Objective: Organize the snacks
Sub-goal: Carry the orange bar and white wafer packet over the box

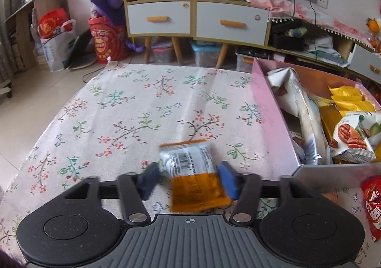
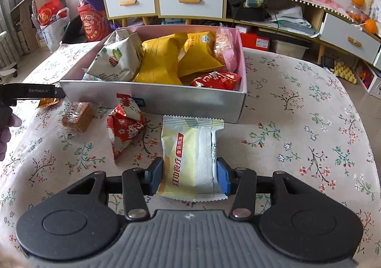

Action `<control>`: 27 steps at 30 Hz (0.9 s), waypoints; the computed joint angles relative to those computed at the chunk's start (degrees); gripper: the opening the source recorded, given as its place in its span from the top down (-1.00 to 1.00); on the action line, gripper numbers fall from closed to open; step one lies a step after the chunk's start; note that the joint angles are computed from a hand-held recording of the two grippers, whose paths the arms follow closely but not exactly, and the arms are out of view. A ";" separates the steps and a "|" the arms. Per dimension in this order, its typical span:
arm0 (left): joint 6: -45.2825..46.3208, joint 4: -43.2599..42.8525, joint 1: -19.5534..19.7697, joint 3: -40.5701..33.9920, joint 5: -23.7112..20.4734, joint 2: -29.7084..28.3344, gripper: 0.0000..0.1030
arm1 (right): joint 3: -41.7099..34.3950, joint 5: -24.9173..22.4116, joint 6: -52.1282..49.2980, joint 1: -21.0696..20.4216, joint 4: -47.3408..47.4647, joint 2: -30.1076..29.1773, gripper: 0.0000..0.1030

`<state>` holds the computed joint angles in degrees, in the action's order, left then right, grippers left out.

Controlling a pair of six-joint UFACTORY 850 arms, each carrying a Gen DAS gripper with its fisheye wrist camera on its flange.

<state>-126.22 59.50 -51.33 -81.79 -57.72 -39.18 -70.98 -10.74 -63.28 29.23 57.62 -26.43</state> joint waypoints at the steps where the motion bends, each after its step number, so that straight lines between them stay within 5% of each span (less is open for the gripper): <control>1: -0.26 -0.06 -0.09 0.30 -0.19 0.21 0.23 | 0.02 0.08 -0.03 -0.10 0.17 0.01 0.15; 27: -11.27 5.96 -2.13 7.95 5.96 8.83 0.30 | 0.02 -3.79 -5.61 -1.03 11.12 2.11 0.16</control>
<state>-137.48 65.46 -53.46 -73.84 -51.76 -30.36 -70.96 -14.53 -68.88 28.21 68.74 -24.32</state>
